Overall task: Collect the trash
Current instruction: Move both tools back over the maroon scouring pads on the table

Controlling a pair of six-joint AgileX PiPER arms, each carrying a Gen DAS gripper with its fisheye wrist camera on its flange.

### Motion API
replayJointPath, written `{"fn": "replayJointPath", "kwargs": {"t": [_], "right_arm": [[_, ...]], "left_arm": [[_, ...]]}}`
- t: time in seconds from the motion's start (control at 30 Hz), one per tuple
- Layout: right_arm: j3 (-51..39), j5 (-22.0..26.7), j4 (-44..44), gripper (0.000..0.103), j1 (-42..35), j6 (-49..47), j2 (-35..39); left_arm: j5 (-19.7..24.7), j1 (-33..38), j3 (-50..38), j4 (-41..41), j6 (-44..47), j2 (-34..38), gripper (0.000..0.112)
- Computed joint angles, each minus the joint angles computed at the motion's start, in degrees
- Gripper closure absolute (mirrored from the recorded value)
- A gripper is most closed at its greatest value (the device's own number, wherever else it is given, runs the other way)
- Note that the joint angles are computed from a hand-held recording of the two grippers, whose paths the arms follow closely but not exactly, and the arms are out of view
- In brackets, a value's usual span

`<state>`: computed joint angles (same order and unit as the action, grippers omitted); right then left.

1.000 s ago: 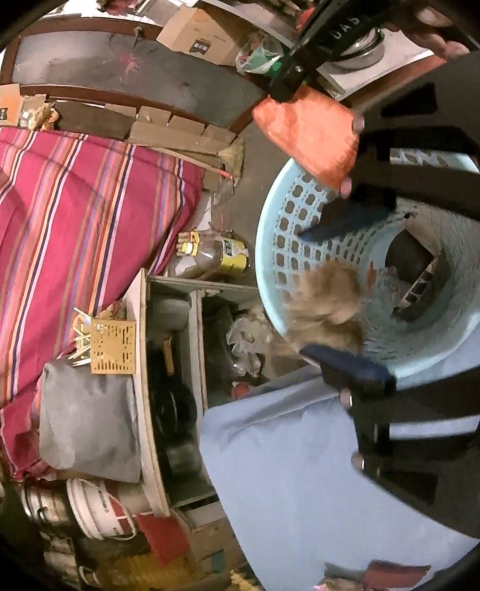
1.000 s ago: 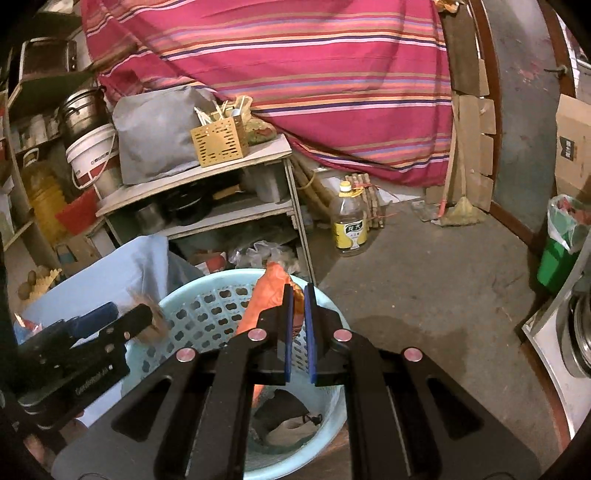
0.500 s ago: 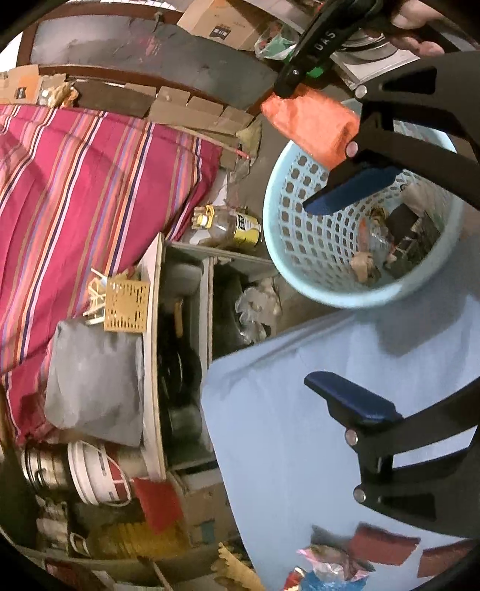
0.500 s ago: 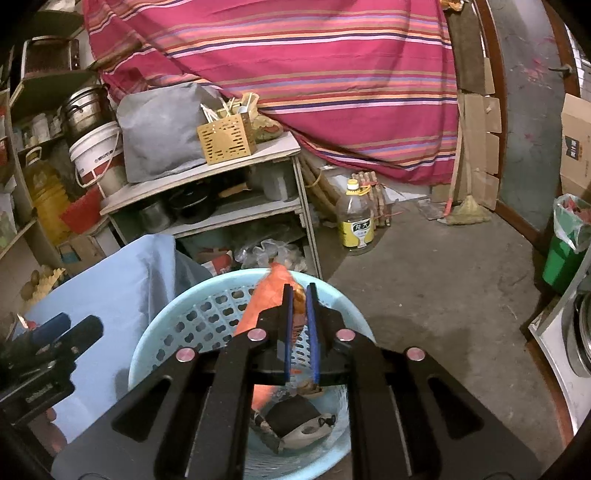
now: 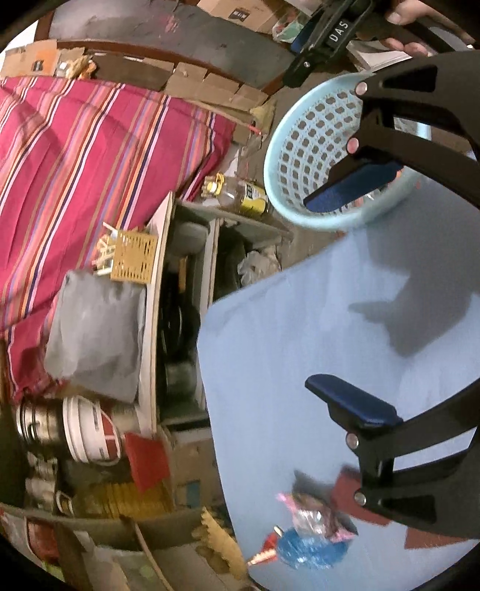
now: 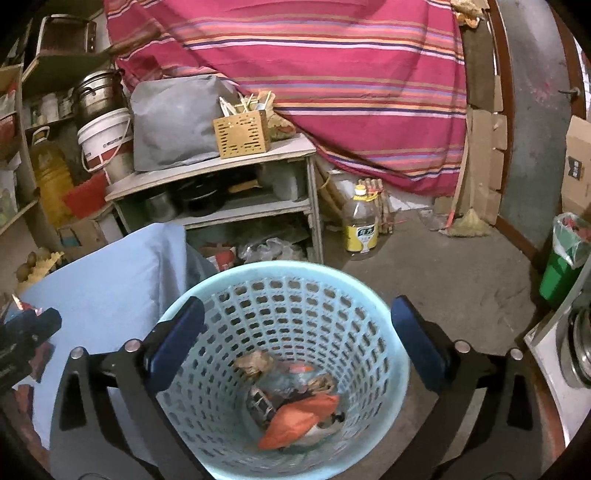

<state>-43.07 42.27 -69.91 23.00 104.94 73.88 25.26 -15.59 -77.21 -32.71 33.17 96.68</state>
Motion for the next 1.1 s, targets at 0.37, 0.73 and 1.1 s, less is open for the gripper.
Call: {"fn": "replayJointPath", "kwargs": {"t": [0.37,0.73,1.1], "right_arm": [[-5.10,5.37,0.35,0.005,10.03,5.94,4.72],[-15.24,10.57,0.79,0.004,18.91,3.61,16.08],[-23.79,11.72,2.30,0.004,22.30,-1.92,24.84]], "left_arm": [[-0.19,13.69,11.54,-8.28,14.11,-8.22,0.018],[-3.57,27.81,22.58,-20.03,34.35,-10.41,0.014],[-2.13,34.27,24.58,-20.73,39.04,-5.34,0.014]]}}
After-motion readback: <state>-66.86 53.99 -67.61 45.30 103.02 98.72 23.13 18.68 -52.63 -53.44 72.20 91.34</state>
